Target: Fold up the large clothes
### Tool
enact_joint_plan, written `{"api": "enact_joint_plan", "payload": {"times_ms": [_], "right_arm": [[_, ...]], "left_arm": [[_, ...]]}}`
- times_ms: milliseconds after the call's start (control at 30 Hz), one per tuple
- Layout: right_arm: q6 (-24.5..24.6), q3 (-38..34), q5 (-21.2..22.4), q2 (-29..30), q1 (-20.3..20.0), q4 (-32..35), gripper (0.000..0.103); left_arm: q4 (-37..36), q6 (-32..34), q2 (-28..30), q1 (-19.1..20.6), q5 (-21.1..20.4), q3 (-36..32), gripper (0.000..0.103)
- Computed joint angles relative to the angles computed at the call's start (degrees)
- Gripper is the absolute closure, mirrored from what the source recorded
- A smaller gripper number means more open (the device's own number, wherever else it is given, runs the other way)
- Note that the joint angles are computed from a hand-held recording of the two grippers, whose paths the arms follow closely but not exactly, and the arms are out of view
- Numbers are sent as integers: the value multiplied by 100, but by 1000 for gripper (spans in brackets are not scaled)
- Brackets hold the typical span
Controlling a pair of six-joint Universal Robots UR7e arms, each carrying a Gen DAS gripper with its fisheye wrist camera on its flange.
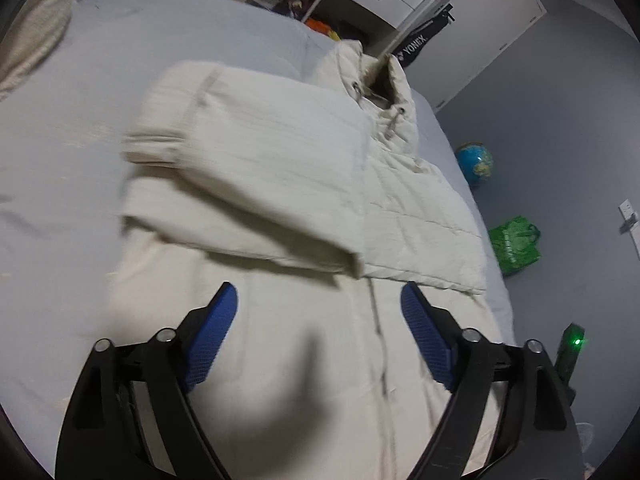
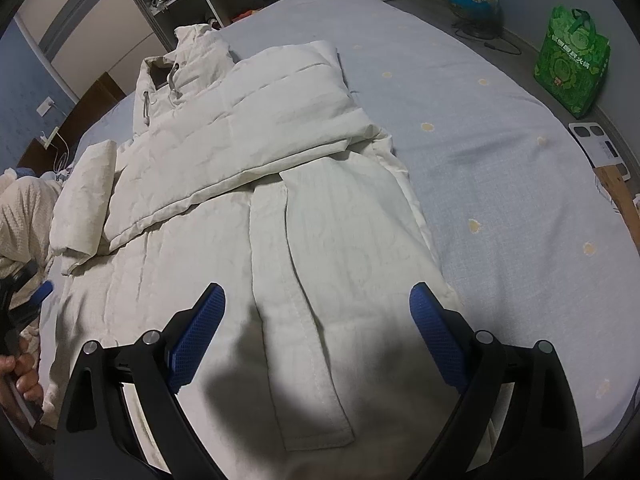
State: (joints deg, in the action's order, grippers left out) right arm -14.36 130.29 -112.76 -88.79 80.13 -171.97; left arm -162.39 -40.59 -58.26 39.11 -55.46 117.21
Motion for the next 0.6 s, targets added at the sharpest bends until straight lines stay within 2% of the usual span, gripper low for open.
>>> {"api": "enact_joint_plan", "payload": {"times_ms": [200, 367, 500, 600], "right_arm": [[7, -27, -270, 91, 109, -8, 14], [-8, -46, -522, 169, 210, -56, 14], [-93, -47, -808, 277, 358, -205, 14], [-365, -56, -1091, 419, 566, -351, 14]], "left_arm": [[256, -351, -441, -328, 535, 423, 10], [361, -435, -704, -626, 886, 820, 8], [-134, -618, -794, -706, 1092, 1120, 7], [-189, -895, -835, -686, 1356, 1200, 7]]}}
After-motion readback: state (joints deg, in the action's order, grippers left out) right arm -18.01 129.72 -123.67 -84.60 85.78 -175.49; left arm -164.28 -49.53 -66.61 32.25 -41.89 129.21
